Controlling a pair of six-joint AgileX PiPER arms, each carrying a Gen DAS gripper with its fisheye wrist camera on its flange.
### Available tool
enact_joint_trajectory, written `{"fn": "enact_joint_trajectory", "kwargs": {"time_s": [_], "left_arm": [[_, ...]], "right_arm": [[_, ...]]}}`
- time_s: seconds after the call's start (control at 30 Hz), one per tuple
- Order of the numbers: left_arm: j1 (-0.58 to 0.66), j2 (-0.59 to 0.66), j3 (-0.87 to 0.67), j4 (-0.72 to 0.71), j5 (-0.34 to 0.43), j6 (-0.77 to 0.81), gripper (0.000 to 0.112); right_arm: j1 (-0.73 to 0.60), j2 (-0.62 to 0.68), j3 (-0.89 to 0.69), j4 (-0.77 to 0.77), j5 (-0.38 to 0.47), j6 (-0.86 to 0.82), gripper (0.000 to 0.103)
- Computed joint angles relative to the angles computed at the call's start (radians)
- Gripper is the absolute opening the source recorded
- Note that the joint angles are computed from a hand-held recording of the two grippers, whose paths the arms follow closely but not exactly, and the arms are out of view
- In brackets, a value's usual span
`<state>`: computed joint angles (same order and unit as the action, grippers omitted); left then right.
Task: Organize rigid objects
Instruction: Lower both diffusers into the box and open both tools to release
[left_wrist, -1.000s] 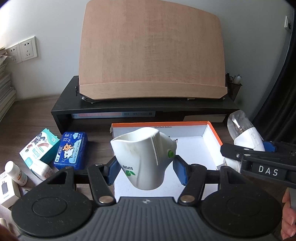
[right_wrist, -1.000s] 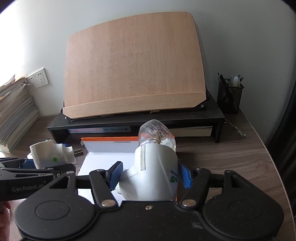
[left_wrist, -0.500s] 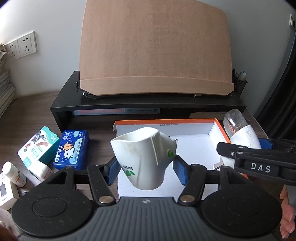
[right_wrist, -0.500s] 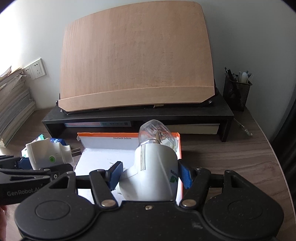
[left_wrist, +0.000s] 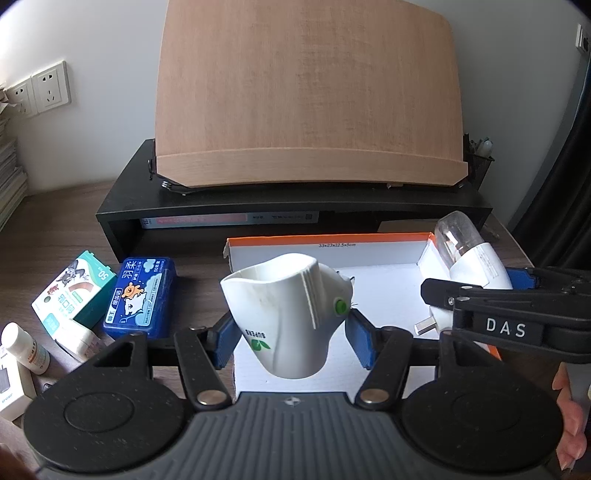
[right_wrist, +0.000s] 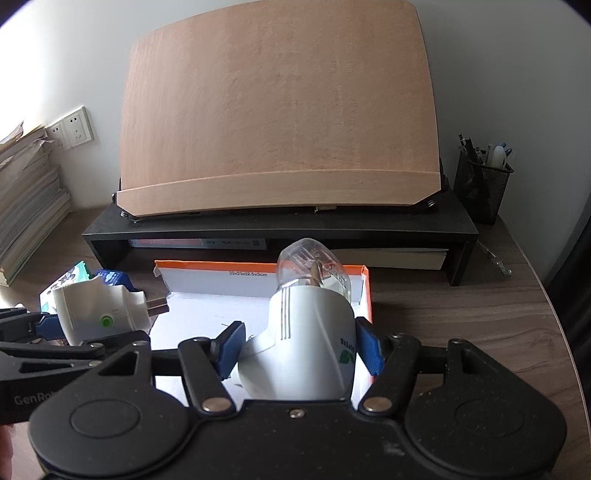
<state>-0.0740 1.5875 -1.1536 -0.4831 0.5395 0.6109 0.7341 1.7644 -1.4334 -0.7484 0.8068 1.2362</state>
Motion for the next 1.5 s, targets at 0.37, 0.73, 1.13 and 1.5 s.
{"fn": "enact_joint_trajectory", "kwargs": {"time_s": [0.37, 0.73, 1.13, 1.5], "left_arm": [[0.0, -0.001, 0.009, 0.011, -0.009, -0.017, 0.063], [-0.005, -0.006, 0.013, 0.01, -0.012, -0.009, 0.063], [-0.023, 0.015, 0.005, 0.042, -0.022, -0.045, 0.063], [-0.04, 0.045, -0.015, 0.081, -0.035, -0.081, 0.063]], "right_arm": [[-0.003, 0.012, -0.009, -0.002, 0.0, -0.012, 0.077], [-0.004, 0.034, -0.043, 0.014, 0.012, -0.05, 0.077], [-0.022, 0.052, -0.076, 0.047, 0.027, -0.108, 0.077], [-0.032, 0.063, -0.079, 0.058, 0.027, -0.121, 0.077]]}}
